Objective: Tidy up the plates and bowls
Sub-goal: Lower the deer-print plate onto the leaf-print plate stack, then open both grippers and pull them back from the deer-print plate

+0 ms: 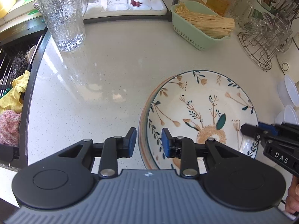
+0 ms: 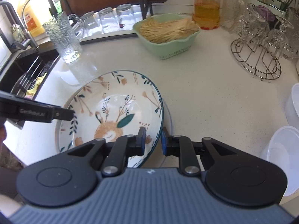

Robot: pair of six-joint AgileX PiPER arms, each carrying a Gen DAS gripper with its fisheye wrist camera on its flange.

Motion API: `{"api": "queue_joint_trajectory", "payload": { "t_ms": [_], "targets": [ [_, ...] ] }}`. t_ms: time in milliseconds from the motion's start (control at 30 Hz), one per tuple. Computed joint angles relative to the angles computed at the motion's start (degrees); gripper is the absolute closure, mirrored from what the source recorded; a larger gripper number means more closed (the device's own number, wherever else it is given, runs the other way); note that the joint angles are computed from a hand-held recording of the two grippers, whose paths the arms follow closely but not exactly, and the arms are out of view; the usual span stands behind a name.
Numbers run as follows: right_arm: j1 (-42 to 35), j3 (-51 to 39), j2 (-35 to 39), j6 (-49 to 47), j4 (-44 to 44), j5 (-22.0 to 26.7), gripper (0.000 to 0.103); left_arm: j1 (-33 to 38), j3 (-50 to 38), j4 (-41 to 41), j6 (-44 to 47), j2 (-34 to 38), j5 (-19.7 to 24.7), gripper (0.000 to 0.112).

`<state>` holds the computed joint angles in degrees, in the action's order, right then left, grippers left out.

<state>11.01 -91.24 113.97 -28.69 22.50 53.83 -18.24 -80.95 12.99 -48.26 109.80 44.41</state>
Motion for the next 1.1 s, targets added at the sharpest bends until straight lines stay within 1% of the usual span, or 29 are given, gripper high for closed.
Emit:
{"api": "queue_joint_trajectory", "payload": {
  "t_ms": [133,333,533,600,667,767,900,1033,1100],
  "targets": [
    [-1.0,0.6,0.1,-1.3,2.6,0.3,0.084,-0.7,0.1,2.0,-3.0,-1.1,1.0,0.078],
    [-2.5,1.7,-2.3,-5.8,6.8,-0.5,0.084,-2.6,-1.1,6.6,-9.6,-3.7,2.3,0.078],
    [-4.4,0.5,-4.5,-8.3,10.5,1.4,0.084,-6.6,-3.5,11.0,-16.1,-6.6,5.4,0.078],
    [-5.3,-0.2,-5.4,-9.0,11.8,2.2,0.084,-8.7,-4.1,13.7,-19.5,-7.3,6.7,0.078],
    [-6.2,-0.1,-6.8,-10.3,13.7,1.9,0.084,-10.4,-4.5,16.0,-22.7,-7.9,7.2,0.078],
    [-8.0,0.3,-8.9,-12.7,16.9,1.5,0.084,-12.7,-6.6,17.6,-24.2,-7.4,8.7,0.078],
    [-9.6,1.5,-11.3,-15.3,19.0,0.7,0.084,-15.7,-10.6,19.0,-26.0,-6.0,12.6,0.078],
    [-12.4,2.0,-12.4,-16.7,21.5,3.7,0.084,-18.5,-13.6,19.8,-27.2,-5.1,15.7,0.078],
    [-13.3,3.1,-13.4,-18.0,22.0,4.2,0.084,-20.4,-14.0,20.2,-28.4,-5.3,16.4,0.078]
  ]
}}
